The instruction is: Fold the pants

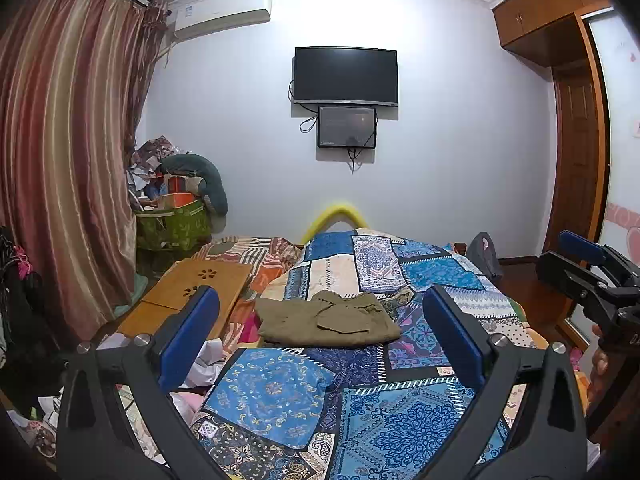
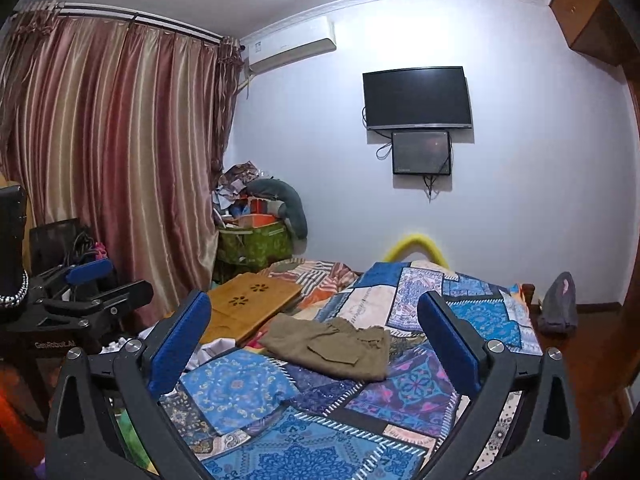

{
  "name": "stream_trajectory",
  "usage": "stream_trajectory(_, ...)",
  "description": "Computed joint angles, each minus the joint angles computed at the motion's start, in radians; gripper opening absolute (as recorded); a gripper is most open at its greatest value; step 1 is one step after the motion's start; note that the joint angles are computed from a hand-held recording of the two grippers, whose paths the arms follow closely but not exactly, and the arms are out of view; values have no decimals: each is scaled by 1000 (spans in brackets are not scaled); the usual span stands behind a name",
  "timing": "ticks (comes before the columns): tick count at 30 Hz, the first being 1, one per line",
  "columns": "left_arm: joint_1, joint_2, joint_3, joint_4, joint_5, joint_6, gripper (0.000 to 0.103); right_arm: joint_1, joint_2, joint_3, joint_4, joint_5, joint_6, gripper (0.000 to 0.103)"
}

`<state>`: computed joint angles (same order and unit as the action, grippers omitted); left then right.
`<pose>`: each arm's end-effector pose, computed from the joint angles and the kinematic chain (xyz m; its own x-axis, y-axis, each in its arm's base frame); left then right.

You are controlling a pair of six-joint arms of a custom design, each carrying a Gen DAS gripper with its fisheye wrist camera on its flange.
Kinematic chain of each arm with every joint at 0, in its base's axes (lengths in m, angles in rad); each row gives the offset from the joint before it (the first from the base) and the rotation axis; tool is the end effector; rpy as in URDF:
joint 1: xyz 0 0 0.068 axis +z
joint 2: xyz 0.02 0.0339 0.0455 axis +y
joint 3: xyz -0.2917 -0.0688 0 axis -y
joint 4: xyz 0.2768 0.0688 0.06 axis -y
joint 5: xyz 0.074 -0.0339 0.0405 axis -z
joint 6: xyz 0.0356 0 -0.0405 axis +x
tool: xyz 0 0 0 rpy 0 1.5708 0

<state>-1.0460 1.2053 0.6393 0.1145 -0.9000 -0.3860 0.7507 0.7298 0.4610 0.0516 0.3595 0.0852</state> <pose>0.1584 -0.2180 0.2462 -0.2721 0.0029 -0.9623 0.0889 0.9958 -0.0221 0.1476 0.1206 0.2692 -0.1900 -0.0683 -0.9794 -0.3725 0.9280 0.0076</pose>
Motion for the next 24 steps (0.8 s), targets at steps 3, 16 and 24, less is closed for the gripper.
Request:
stream_trajectory(3, 4, -1, -4, 6, 9, 2, 103, 0, -4, 3, -9, 0, -1, 103)
stream_trajectory(16, 0, 6, 0, 6, 20, -1, 103, 12, -18, 7, -27, 15, -2, 103)
stream_trajectory(24, -1, 9, 4, 11, 27, 17, 103, 5, -22, 11, -37, 6, 12, 103)
